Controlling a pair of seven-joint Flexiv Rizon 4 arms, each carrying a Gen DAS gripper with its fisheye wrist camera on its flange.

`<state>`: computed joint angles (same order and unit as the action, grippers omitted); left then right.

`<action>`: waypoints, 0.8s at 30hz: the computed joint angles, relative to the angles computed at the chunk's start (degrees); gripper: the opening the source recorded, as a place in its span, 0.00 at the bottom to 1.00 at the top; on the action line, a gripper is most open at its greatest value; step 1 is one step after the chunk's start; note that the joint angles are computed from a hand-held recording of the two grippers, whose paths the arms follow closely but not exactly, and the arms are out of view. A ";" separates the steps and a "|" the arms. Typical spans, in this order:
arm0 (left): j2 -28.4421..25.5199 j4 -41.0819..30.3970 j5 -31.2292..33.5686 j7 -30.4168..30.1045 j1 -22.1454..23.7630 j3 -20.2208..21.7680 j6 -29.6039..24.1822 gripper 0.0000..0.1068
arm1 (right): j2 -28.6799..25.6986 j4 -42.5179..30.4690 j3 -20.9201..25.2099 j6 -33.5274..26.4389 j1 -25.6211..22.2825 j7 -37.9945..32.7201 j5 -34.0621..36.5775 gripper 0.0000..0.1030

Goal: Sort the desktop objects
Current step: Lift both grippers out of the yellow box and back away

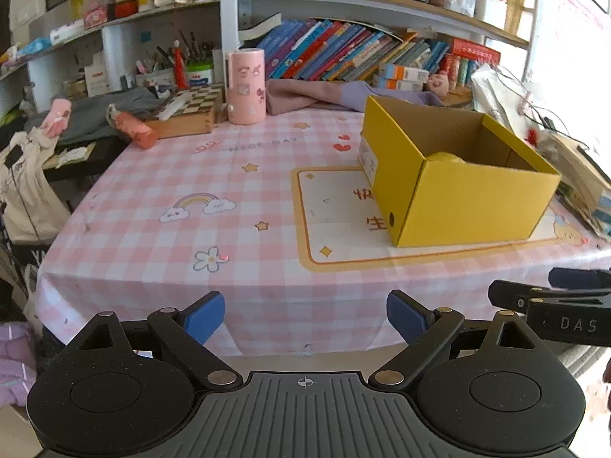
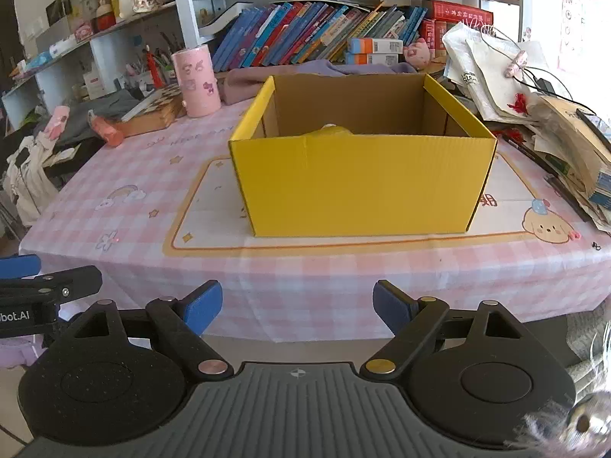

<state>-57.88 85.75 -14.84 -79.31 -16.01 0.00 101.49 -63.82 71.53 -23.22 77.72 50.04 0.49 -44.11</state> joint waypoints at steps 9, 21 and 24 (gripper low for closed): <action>0.92 3.94 -0.38 1.02 -0.95 2.21 4.20 0.88 | 0.90 1.29 -0.25 -1.92 1.95 2.23 -1.14 0.83; 2.40 6.88 0.65 3.35 1.07 0.19 3.10 0.93 | 1.13 0.71 2.55 -4.46 1.78 2.62 -2.71 0.85; 2.60 7.37 1.42 3.76 2.01 -0.81 3.61 0.93 | 1.41 1.01 2.55 -5.05 2.05 3.57 -3.27 0.85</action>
<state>-55.28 93.12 -13.41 -75.55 -14.00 -0.80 105.10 -62.41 72.54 -20.68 72.66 52.09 4.06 -47.37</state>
